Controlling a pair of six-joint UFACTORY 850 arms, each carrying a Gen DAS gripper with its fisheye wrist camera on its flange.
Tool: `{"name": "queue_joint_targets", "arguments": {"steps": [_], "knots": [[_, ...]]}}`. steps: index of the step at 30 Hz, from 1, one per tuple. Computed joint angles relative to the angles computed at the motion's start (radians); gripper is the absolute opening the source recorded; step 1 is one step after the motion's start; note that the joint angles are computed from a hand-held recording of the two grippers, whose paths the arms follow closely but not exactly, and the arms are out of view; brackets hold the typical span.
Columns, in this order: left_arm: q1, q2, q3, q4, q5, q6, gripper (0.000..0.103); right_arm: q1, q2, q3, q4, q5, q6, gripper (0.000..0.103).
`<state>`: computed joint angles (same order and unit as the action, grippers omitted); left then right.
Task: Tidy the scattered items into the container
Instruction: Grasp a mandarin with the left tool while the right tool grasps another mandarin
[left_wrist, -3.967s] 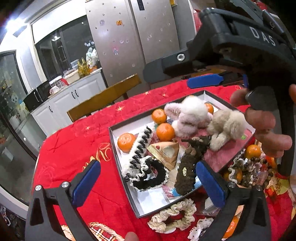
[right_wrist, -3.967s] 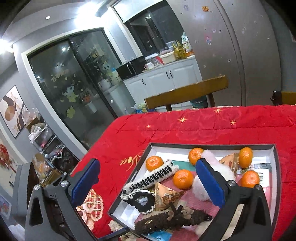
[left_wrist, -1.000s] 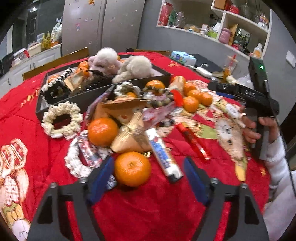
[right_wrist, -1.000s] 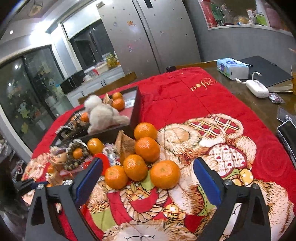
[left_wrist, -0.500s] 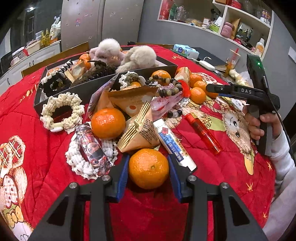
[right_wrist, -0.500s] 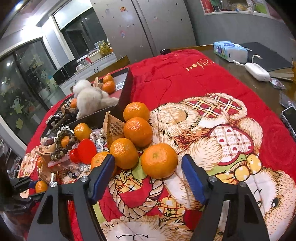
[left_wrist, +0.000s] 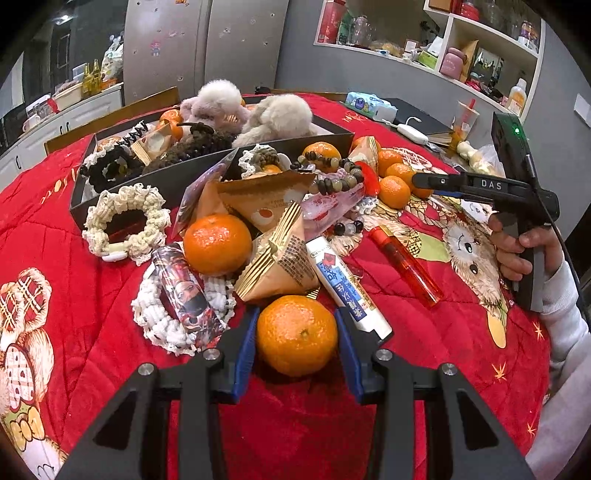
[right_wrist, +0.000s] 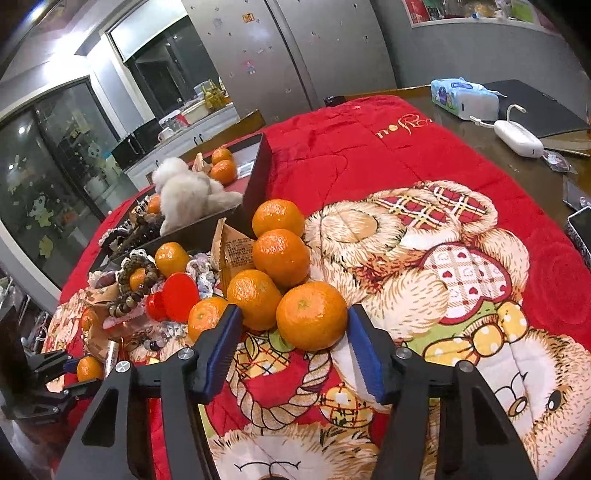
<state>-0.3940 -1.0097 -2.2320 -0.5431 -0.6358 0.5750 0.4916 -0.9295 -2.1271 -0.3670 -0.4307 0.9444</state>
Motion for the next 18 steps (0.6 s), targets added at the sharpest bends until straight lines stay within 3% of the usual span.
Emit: {"name": "queue_joint_targets", "arguments": {"steps": [4,7,8,10,18], "knots": [[0.001,0.000,0.001,0.001,0.002,0.002,0.042,0.010,-0.025,-0.045,-0.022,-0.061,-0.014,0.056],[0.002,0.000,0.000,-0.003,0.000,0.003,0.042,0.008,-0.017,-0.028,-0.031,-0.051,0.008,0.053],[0.002,0.001,0.001,-0.002,0.001,0.000,0.042,0.009,-0.016,-0.026,-0.044,-0.056,0.025,0.051],[0.001,0.001,0.001,0.000,0.002,-0.002,0.042,0.012,-0.029,-0.052,-0.079,-0.108,0.059,0.035],[0.000,0.002,0.004,-0.001,0.009,-0.008,0.042,0.005,-0.015,-0.027,-0.067,-0.077,0.058,0.035]]}}
